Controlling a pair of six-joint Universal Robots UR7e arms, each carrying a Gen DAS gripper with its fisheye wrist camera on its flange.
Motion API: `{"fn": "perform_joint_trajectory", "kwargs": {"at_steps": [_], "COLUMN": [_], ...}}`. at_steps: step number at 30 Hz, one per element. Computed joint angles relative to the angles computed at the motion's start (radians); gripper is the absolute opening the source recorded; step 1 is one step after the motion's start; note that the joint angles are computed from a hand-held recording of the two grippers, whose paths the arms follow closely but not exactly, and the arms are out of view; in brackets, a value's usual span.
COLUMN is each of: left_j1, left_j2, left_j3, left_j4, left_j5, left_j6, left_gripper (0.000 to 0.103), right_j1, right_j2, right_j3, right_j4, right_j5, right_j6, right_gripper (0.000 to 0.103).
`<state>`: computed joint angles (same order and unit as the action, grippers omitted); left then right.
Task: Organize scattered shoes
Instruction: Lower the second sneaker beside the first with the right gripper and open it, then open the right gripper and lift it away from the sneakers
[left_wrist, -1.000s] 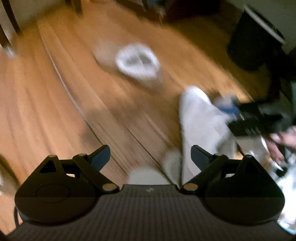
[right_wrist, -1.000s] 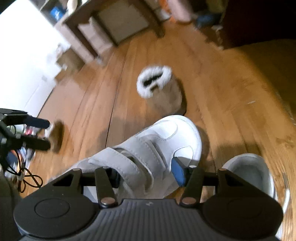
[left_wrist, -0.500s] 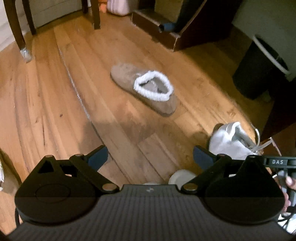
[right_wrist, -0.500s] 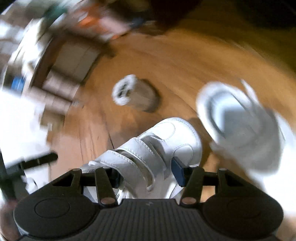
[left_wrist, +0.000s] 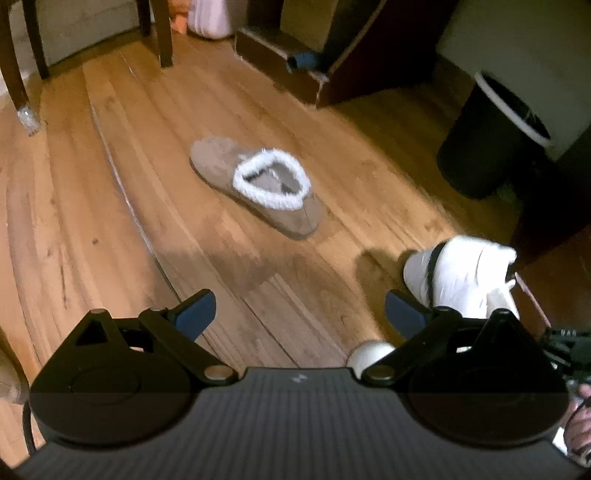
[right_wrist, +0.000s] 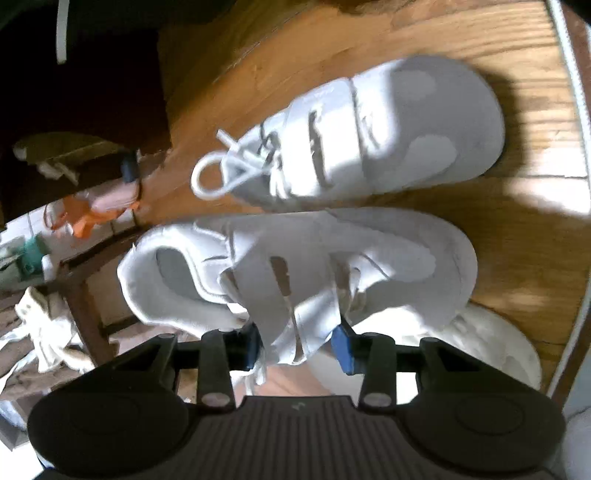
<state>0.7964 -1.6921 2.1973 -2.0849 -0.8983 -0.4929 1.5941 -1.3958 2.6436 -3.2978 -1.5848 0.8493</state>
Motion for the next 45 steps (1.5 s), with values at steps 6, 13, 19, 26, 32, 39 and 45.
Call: {"fn": "perform_joint_trajectory", "kwargs": {"at_steps": [6,13,19,26,32,39,45], "left_j1": [0.02,0.028,0.056,0.061,0.075,0.084,0.065], "left_j2": [0.004,-0.008,-0.011,-0.004,-0.014,-0.047,-0.039], "left_j3": [-0.003,-0.004,-0.013,-0.018,-0.025,-0.014,-0.004], "left_j4": [0.027,0.051,0.09,0.095,0.129,0.099,0.087], "left_j5": [-0.023,-0.019,-0.039,-0.067,-0.105,-0.117,-0.098], "left_j6": [-0.013,-0.028,-0.037,-0.04,-0.068,-0.126,-0.122], "left_gripper": [0.1,0.1,0.1,0.1,0.1,0.1,0.1], "right_j1": [0.039,0.049,0.184,0.213,0.21,0.264,0.261], "right_j2": [0.028,0.023,-0.043,0.191,0.307,0.322,0.304], "right_j3": [-0.081,-0.088,-0.138,-0.216,-0.235,-0.323,-0.356], "right_j4": [0.164,0.145,0.425,0.459,0.362,0.467,0.476], "right_j5": [-0.083,-0.033,-0.132,-0.257,-0.3,-0.298,-0.132], "right_j6": [-0.043,0.005,-0.202,-0.369,-0.331,-0.397,-0.497], "right_gripper": [0.042,0.076,0.084,0.083,0.085,0.075,0.074]}}
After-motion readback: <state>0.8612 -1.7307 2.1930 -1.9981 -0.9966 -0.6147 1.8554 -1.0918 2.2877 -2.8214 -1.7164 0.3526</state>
